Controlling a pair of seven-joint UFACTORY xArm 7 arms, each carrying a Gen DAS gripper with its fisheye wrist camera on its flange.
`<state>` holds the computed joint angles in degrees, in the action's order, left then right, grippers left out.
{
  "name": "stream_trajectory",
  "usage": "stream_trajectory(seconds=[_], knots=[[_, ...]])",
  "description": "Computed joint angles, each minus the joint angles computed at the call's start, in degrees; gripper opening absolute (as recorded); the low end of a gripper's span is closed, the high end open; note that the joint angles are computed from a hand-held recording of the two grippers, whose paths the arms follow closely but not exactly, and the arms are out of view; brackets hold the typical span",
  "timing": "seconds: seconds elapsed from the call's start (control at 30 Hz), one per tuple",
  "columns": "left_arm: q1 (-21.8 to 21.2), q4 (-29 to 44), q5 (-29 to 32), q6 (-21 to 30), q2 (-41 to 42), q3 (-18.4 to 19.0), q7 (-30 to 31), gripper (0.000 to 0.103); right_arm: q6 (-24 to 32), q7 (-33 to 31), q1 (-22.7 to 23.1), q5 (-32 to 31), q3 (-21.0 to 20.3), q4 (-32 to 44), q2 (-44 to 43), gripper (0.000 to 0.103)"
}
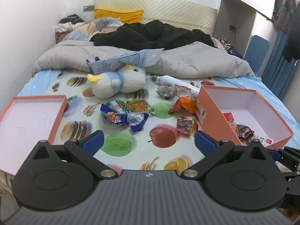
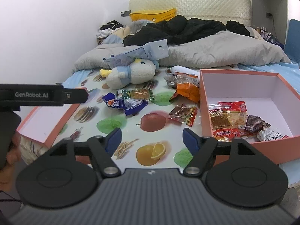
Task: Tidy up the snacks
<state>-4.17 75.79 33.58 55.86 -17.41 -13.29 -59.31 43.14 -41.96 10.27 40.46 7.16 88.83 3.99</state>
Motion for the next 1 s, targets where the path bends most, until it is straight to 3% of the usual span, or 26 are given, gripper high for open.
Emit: stream_trajectory(seconds=[0.43,0.6,1.0], knots=[[3.9,-6.3,-1.0,-8.1,-0.6,3.3,-1.0,0.103,-0.4,4.8,1.1,-5.5,1.8,4.6,4.9,0.073],[4.6,-7.6,-3.1,-10.8,0.7,5.3,2.1,0.103,0.2,7.6,1.7,-8.8,2.3,7.7,7.8,0.073],[6.3,-5.4,-9.9,-11.2,8.0,9.7,5.6,0.103,2.5,14.3,3.8,-17.2,4.0,20.9,19.5,0.073]])
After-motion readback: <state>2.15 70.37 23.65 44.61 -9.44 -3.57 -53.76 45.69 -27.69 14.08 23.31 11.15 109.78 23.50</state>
